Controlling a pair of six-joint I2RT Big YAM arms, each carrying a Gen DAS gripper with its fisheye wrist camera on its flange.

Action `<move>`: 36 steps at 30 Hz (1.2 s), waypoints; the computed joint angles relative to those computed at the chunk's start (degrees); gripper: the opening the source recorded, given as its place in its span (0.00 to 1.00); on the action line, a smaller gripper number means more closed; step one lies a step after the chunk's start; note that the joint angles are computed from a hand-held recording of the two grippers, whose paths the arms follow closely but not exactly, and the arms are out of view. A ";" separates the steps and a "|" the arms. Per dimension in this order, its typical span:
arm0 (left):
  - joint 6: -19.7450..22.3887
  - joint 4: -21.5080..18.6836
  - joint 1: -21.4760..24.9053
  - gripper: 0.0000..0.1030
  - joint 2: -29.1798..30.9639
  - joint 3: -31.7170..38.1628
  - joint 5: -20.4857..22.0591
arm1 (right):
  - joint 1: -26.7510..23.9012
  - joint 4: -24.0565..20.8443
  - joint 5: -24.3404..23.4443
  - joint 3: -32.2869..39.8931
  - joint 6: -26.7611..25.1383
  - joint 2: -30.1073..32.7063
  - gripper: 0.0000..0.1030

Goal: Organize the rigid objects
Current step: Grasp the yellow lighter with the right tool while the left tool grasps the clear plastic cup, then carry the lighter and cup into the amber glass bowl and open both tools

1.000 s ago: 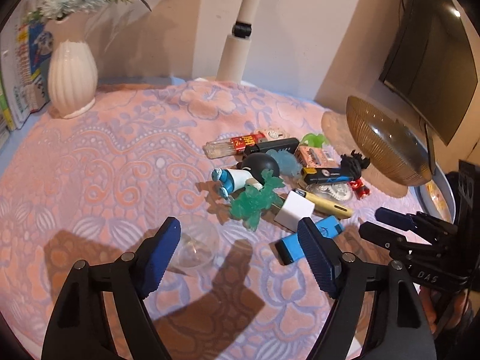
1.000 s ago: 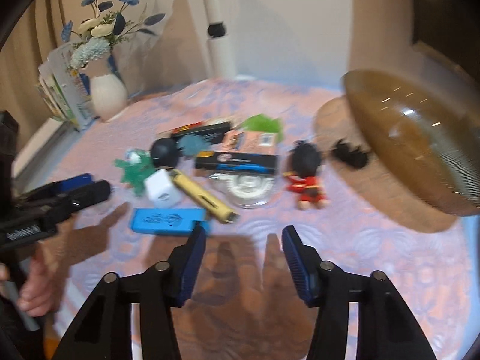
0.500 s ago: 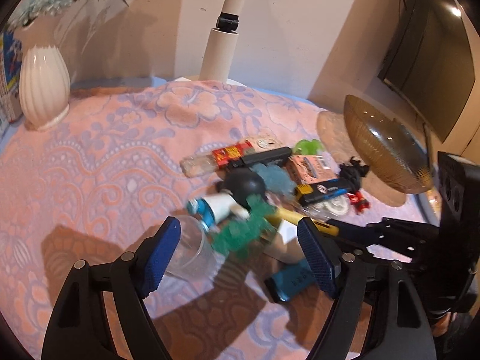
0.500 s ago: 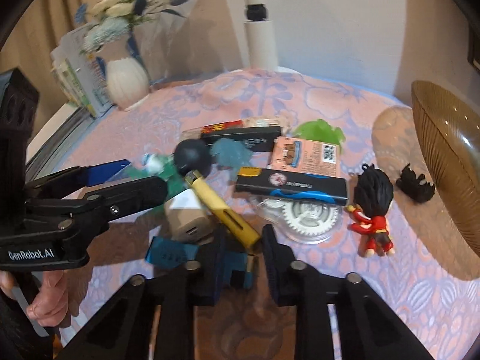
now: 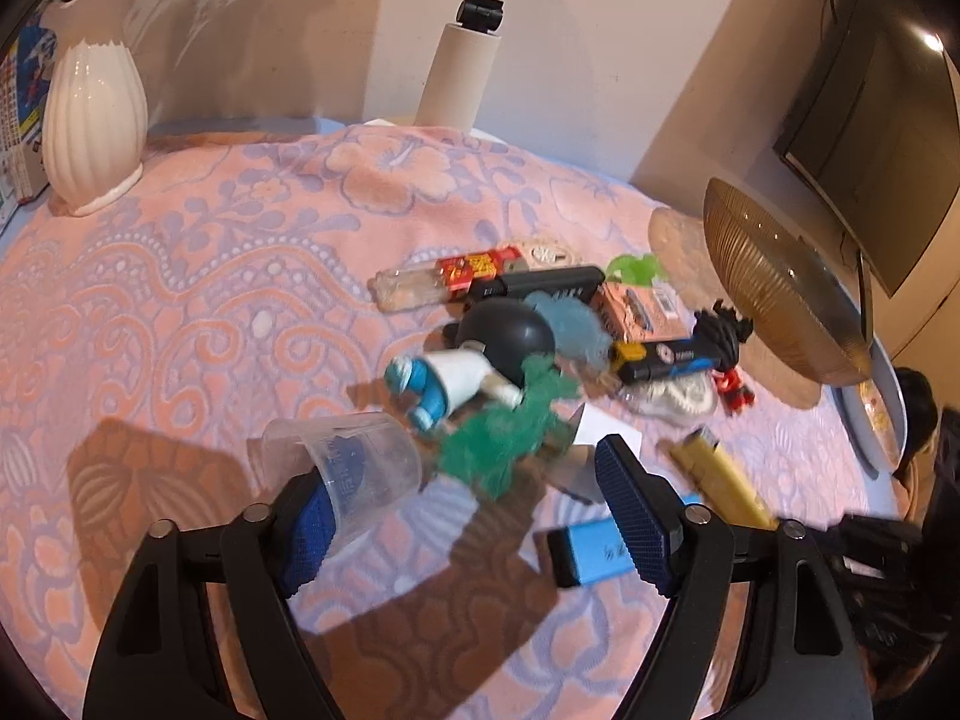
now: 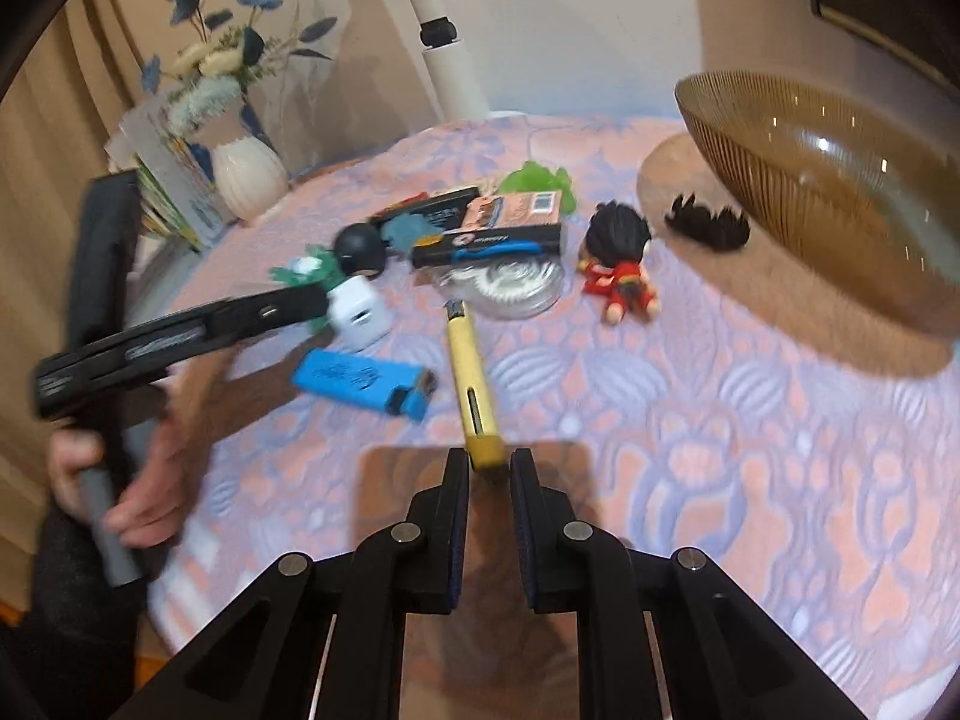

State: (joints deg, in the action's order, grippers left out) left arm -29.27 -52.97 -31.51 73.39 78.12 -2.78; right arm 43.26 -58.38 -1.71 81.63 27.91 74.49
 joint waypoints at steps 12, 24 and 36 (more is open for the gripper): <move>1.41 2.64 0.04 0.22 -7.11 -6.44 4.79 | -0.64 1.59 -3.04 -2.20 2.17 -1.14 0.31; 3.30 -4.12 -0.62 0.73 -8.92 -5.76 -4.06 | 0.87 1.18 -0.53 -0.76 -0.06 -0.30 0.53; 7.90 -5.74 -3.45 0.39 -2.16 -0.61 -6.70 | 4.30 -5.92 13.19 7.53 -5.10 7.44 0.22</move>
